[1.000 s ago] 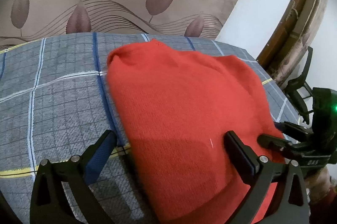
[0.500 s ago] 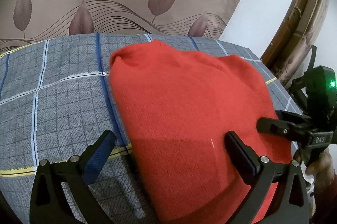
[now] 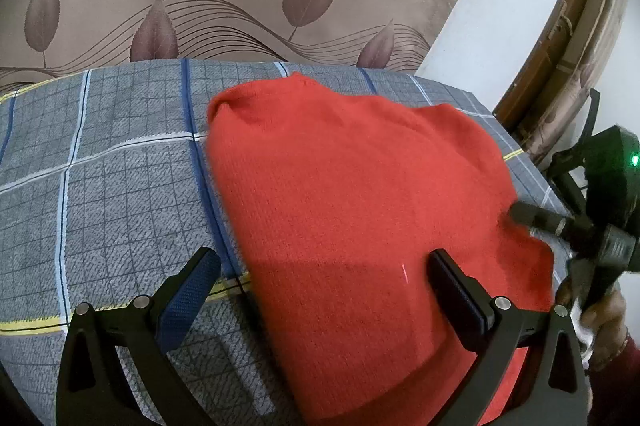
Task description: Fold small clothes
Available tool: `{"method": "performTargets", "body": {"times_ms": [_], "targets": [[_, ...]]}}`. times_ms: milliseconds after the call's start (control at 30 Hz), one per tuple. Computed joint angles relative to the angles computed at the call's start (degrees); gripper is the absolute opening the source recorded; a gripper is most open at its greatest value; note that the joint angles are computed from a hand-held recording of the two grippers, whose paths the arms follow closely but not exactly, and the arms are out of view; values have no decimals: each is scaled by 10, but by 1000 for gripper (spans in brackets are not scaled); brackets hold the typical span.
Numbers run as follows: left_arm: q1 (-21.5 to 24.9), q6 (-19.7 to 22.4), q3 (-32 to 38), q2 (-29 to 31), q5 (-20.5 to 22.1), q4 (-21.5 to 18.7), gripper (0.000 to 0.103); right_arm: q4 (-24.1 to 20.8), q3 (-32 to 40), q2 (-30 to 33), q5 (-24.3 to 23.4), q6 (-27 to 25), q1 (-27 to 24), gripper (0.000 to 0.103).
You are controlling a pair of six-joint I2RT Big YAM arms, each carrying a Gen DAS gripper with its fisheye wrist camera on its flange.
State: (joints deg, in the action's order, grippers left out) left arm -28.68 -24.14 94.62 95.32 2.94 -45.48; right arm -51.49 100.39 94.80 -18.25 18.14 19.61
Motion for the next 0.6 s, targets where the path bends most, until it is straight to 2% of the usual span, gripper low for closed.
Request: {"method": "performTargets", "body": {"times_ms": [67, 133, 200, 267, 300, 333, 400, 433, 467, 533, 567, 600], "targets": [[0, 0, 0, 0, 0, 0, 103, 14, 3, -4, -8, 19, -15, 95], [0, 0, 0, 0, 0, 0, 103, -5, 35, 12, -10, 13, -23, 95], [0, 0, 0, 0, 0, 0, 103, -41, 83, 41, -21, -11, -25, 94], [0, 0, 0, 0, 0, 0, 103, -78, 137, 77, -12, -39, -18, 87], [0, 0, 0, 0, 0, 0, 103, -96, 162, 94, -6, -52, -16, 67], [0, 0, 0, 0, 0, 0, 103, -132, 206, 126, -2, -69, -12, 36], [0, -1, 0, 0, 1, 1, 103, -197, 280, 180, -16, -79, -8, 17], [1, -1, 1, 1, 1, 0, 103, -205, 292, 191, -22, -80, -7, 14], [1, -2, 0, 1, 2, 1, 103, -207, 299, 196, -27, -79, -5, 14], [2, -4, -2, -1, 3, 3, 103, -182, 296, 191, -83, -57, -6, 12], [2, -4, -3, -2, 4, 4, 103, -133, 266, 172, -154, -28, -14, 11], [2, -5, -3, -2, 4, 4, 103, -77, 231, 152, -202, 4, -20, 10]]}}
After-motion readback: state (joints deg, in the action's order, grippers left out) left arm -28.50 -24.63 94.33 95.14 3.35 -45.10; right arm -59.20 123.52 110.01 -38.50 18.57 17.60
